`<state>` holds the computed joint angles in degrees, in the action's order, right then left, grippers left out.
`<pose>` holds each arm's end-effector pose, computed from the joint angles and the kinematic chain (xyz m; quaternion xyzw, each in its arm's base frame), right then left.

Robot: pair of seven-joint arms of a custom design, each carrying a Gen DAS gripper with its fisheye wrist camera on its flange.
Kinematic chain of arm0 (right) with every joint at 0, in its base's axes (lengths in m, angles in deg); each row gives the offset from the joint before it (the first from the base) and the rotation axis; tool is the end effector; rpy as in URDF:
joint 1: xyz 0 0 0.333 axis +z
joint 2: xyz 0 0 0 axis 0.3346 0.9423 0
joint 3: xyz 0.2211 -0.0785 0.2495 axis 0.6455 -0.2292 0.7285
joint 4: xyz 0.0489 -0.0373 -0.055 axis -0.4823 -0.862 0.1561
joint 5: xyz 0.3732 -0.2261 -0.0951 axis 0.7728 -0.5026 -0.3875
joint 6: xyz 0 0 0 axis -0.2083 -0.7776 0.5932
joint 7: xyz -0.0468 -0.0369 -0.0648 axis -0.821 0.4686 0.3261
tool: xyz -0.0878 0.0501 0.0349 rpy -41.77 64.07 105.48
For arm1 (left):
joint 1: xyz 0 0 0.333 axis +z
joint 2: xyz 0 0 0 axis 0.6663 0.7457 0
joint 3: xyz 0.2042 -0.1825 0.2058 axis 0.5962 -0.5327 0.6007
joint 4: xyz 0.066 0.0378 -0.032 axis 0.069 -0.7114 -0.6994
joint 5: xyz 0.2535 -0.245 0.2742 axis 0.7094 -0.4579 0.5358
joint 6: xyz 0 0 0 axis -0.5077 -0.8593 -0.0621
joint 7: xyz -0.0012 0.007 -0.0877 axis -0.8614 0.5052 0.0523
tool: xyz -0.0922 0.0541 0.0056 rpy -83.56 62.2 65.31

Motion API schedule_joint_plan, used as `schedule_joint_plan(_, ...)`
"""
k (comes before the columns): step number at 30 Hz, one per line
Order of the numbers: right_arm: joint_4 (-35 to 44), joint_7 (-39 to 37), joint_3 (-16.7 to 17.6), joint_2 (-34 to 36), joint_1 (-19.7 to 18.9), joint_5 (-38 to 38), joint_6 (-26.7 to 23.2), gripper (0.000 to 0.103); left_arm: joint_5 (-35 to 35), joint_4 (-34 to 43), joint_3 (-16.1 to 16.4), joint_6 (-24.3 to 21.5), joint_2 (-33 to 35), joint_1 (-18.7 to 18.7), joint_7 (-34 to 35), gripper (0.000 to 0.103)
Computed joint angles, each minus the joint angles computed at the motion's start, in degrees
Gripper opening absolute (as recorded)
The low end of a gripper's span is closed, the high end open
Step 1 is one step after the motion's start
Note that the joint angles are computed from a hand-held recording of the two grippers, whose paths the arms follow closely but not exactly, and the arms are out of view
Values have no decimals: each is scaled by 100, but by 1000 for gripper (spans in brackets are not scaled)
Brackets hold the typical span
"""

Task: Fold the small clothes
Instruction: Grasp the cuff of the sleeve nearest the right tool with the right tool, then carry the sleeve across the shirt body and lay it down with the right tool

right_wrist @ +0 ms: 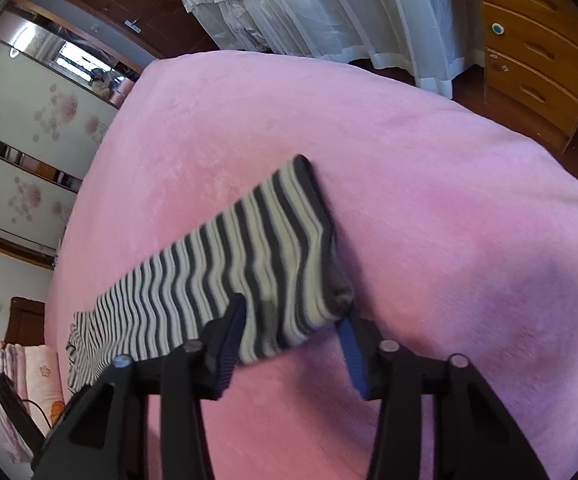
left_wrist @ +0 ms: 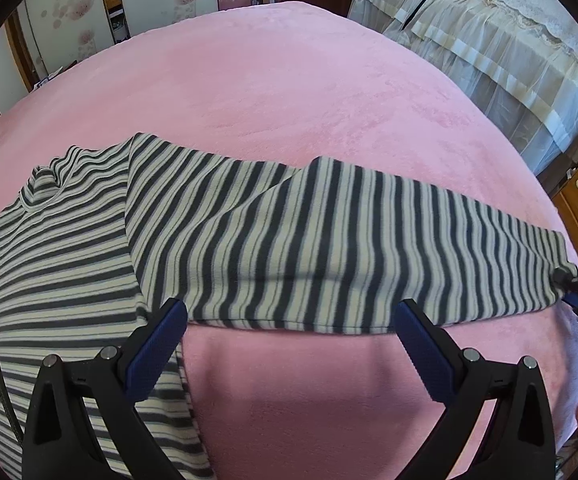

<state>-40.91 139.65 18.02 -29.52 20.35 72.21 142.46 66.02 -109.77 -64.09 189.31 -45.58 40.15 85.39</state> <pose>0.6848 0.0538 0.3912 -0.5511 0.7742 0.0519 0.3070 0.6550 -0.0610 0.4174 -0.7564 0.6036 -0.1747 0.1816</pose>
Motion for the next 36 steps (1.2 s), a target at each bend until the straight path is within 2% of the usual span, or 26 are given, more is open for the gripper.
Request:
schedule_joint_plan(1,73,8,15,72,14,-11,-37,4,-26,-18,-5,10,-23,2,6,103)
schedule_joint_plan(2,116,67,14,111,51,-111,-47,4,-75,-42,-16,20,-54,7,19,103)
schedule_joint_plan(6,-153,281,-2,-140,288,-783,629,4,134,-217,15,110,-281,25,-189,103)
schedule_joint_plan(9,-420,636,-115,-480,572,-1801,1171,4,426,-413,7,170,-548,106,-388,103)
schedule_joint_plan(11,-464,730,-121,-632,696,-2347,1351,4,706,-548,-16,106,-776,207,-530,103)
schedule_joint_plan(16,-387,164,95,-960,934,-2506,1519,4,1161,-987,-115,31,-1443,634,-657,103)
schedule_joint_plan(20,-44,-484,326,-1018,1314,-2126,1515,4,1220,-1410,-153,-73,-2077,1120,-527,103)
schedule_joint_plan(26,789,-434,668,-596,2088,-2725,1494,4,1033,-2045,20,-58,-2881,1945,-110,103)
schedule_joint_plan(30,1581,-55,873,26,2686,-3464,1333,4,722,-2406,323,3,-3199,2535,282,103)
schedule_joint_plan(36,3090,676,934,1339,3767,-4540,742,4,64,-2651,778,79,-3115,3193,1079,103)
